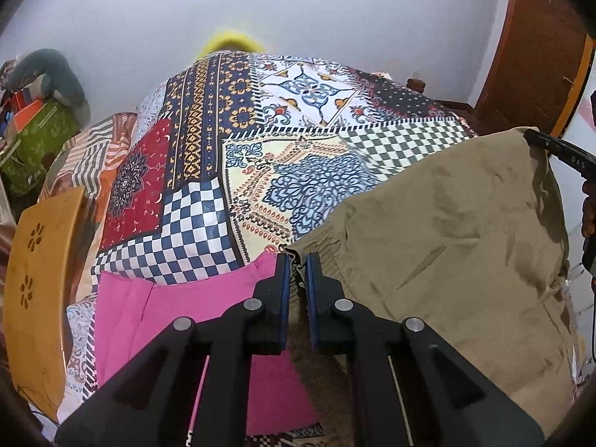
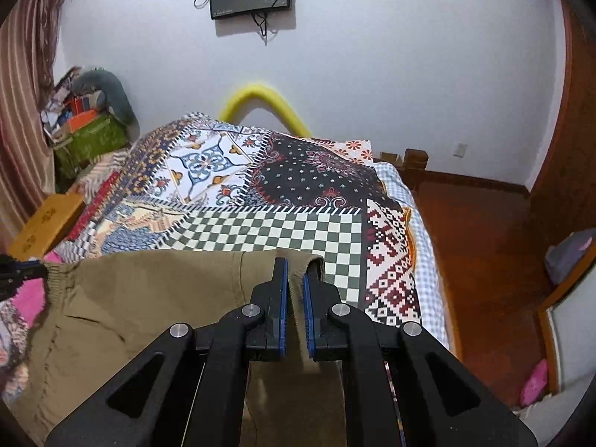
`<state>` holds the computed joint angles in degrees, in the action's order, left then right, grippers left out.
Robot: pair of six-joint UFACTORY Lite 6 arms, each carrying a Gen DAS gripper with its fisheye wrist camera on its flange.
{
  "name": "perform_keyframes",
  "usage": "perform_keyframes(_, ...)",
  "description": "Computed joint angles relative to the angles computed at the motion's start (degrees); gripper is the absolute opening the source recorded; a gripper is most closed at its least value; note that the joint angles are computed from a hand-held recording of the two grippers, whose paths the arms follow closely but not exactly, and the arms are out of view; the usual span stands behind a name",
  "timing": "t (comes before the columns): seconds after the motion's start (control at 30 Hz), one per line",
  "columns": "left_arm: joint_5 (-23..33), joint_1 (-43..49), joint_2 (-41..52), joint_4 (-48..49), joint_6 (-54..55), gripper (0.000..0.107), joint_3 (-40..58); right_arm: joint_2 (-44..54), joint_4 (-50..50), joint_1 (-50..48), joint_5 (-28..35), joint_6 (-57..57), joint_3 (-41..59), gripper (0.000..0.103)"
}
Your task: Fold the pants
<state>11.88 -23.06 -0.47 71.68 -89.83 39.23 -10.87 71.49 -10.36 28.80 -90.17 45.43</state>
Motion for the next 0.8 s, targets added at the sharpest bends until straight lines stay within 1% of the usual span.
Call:
perform_keyframes(0.1,0.9,-1.7,-4.2,-6.1,5.1,0.006,-1.4,-4.5,-2.5,-2.2,3.7,1.8,-1.7,0.007)
perform_keyframes(0.17,1.5,-3.0,-8.8,-13.2,11.3,0.0,-3.1,-8.6,-4.6,-4.5,7.1,3.2,-2.9,0.007)
perform_keyframes(0.2,2.3,-3.9,-11.1,-16.4,14.3,0.0,-3.8,-11.2,-5.6,-6.3,9.6,3.8,-3.6,0.007)
perform_keyframes(0.23,3.3,-4.8,-12.9,-18.6,16.2,0.0,-4.2,-13.1,-6.5,-8.3,12.1,4.3,-3.8,0.007)
perform_keyframes(0.37,10.5,-10.6,-21.0,-26.5,22.5,0.0,-5.3,-19.0,-9.2,-16.3,23.0,5.7,-4.7,0.007)
perform_keyframes(0.43,13.5,-13.0,-23.6,-28.6,23.6,0.0,-5.7,-22.2,-10.4,-18.5,25.4,5.7,-6.0,0.007)
perform_keyframes(0.5,15.5,-14.4,-25.5,-31.2,24.7,0.0,-6.1,-24.1,-11.5,-19.6,26.4,6.3,-7.0,0.007)
perform_keyframes(0.57,16.9,-15.3,-26.5,-34.3,25.4,0.001,-6.8,-24.0,-12.9,-18.8,24.1,8.4,-8.0,0.008)
perform_keyframes(0.6,16.9,-15.4,-26.6,-35.6,26.1,0.002,-7.0,-23.1,-14.0,-17.4,22.1,10.2,-8.0,0.013)
perform_keyframes(0.63,17.2,-16.0,-26.2,-37.3,26.9,0.002,-7.4,-22.3,-16.7,-15.4,18.7,13.5,-8.0,0.024)
perform_keyframes(0.67,17.5,-16.8,-26.0,-37.2,26.2,0.002,-7.6,-20.9,-19.4,-13.4,15.2,16.8,-8.0,0.032)
perform_keyframes(0.7,18.1,-18.1,-25.7,-36.9,25.1,0.002,-8.2,-19.8,-20.3,-13.1,14.1,17.6,-8.0,0.05)
perform_keyframes(0.73,18.9,-20.2,-25.5,-36.4,23.6,0.005,-8.7,-19.2,-19.7,-13.6,14.0,16.6,-8.5,0.054)
perform_keyframes(0.8,20.4,-24.3,-25.5,-34.9,20.0,0.008,-9.9,-19.5,-18.7,-16.1,15.6,13.6,-10.2,0.054)
